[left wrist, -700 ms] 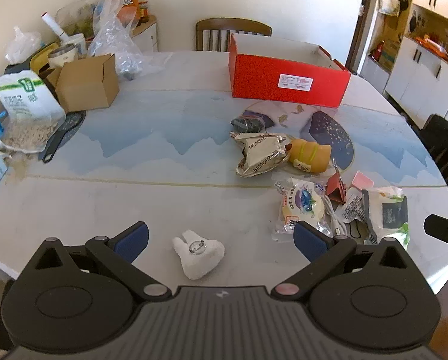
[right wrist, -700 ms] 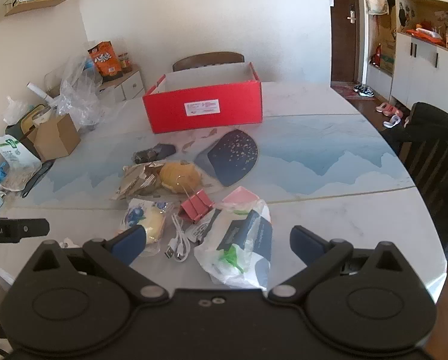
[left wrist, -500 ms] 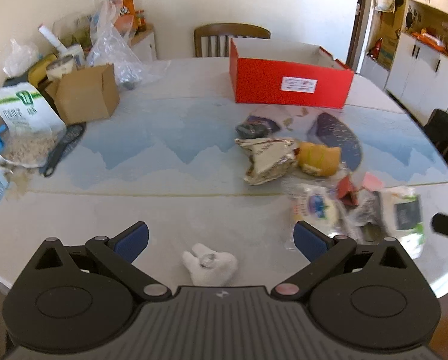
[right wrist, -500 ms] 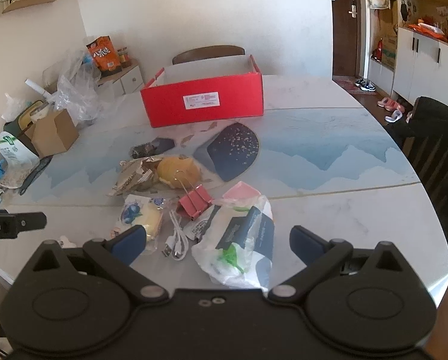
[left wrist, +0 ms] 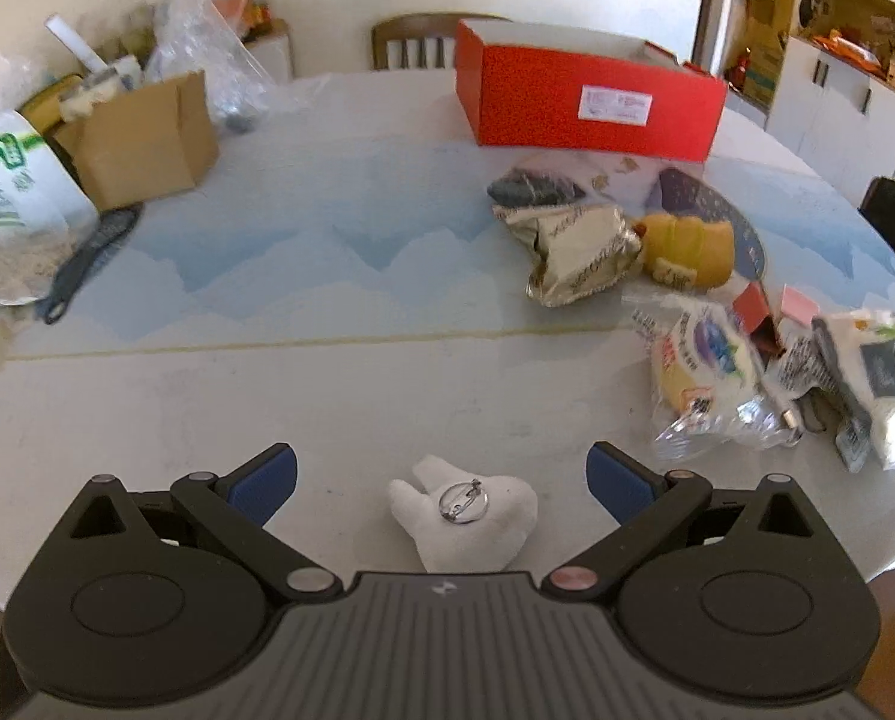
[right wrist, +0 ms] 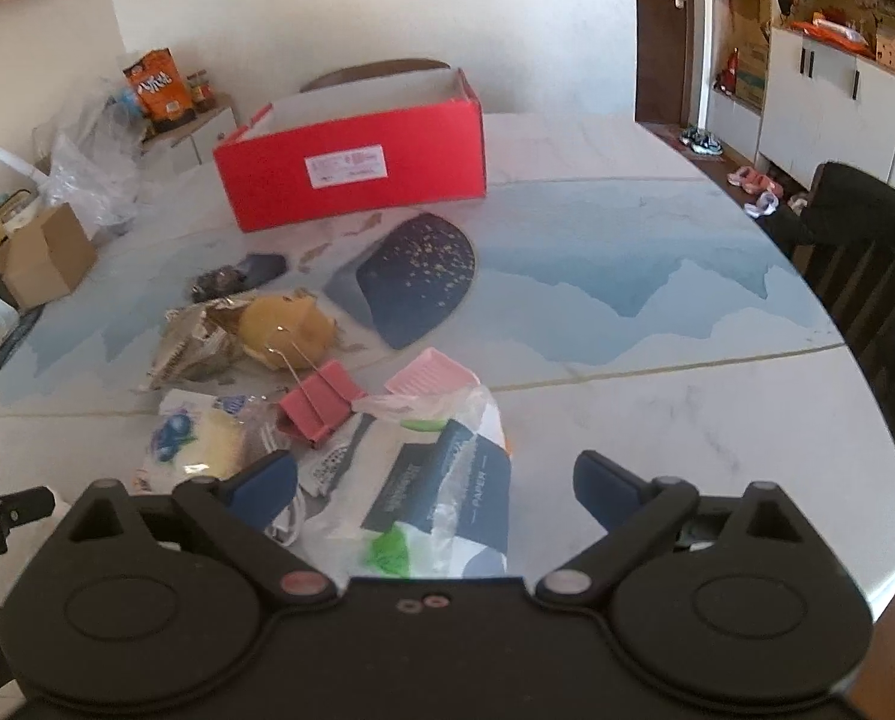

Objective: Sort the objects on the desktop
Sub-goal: 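Close left gripper on white plush tooth while right gripper grasps clear paper-packet bag, then carry the plush tooth and the clear bag over the red shoebox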

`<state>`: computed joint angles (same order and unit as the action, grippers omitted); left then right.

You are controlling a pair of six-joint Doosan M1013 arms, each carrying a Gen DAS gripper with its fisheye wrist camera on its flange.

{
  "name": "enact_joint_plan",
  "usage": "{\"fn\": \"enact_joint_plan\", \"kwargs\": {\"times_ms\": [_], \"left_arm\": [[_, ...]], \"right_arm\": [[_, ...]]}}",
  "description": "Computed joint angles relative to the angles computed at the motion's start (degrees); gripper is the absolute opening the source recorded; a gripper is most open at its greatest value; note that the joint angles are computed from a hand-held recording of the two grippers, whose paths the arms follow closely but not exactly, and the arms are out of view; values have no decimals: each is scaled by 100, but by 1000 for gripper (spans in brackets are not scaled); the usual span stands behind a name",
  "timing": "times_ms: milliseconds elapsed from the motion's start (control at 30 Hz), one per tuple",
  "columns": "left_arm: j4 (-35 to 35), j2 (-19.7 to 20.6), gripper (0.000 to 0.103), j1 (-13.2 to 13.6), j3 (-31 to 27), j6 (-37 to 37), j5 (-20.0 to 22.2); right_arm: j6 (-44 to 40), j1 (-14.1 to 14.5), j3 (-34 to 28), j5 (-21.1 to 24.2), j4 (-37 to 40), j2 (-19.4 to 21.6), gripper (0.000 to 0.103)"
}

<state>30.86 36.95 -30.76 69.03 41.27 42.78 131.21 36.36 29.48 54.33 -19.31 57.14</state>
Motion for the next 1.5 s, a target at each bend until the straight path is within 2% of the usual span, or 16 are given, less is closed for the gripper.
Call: {"fn": "enact_joint_plan", "kwargs": {"times_ms": [333, 467, 600, 667, 733, 933, 1000, 1100, 1200, 1500], "left_arm": [[-343, 10, 103, 29, 209, 704, -177], [-396, 36, 102, 40, 215, 839, -244], [-549, 31, 89, 89, 215, 890, -361], [-595, 19, 77, 100, 220, 993, -418], [-666, 15, 60, 117, 201, 1125, -472], [-1026, 73, 55, 187, 56, 1519, -433], [-1222, 101, 54, 222, -13, 1699, -419], [-1477, 168, 53, 268, -153, 1926, -364], [-1675, 241, 53, 306, -294, 2163, -342], [-2231, 530, 53, 425, -978, 3157, -227]], "right_arm": [[-137, -40, -811, 684, 284, 482, 94], [-151, -75, -981, 836, 457, 583, 87], [-114, -116, -1059, 868, 674, 631, 81], [-127, -130, -1064, 854, 769, 637, 76], [-126, -137, -1077, 838, 843, 643, 70], [-16, -130, -1043, 765, 787, 605, 52], [107, -140, -918, 648, 790, 534, 43], [191, -140, -938, 644, 711, 529, 37], [302, -127, -1029, 692, 549, 555, 33], [970, -75, -1105, 659, 64, 501, 32]]}}
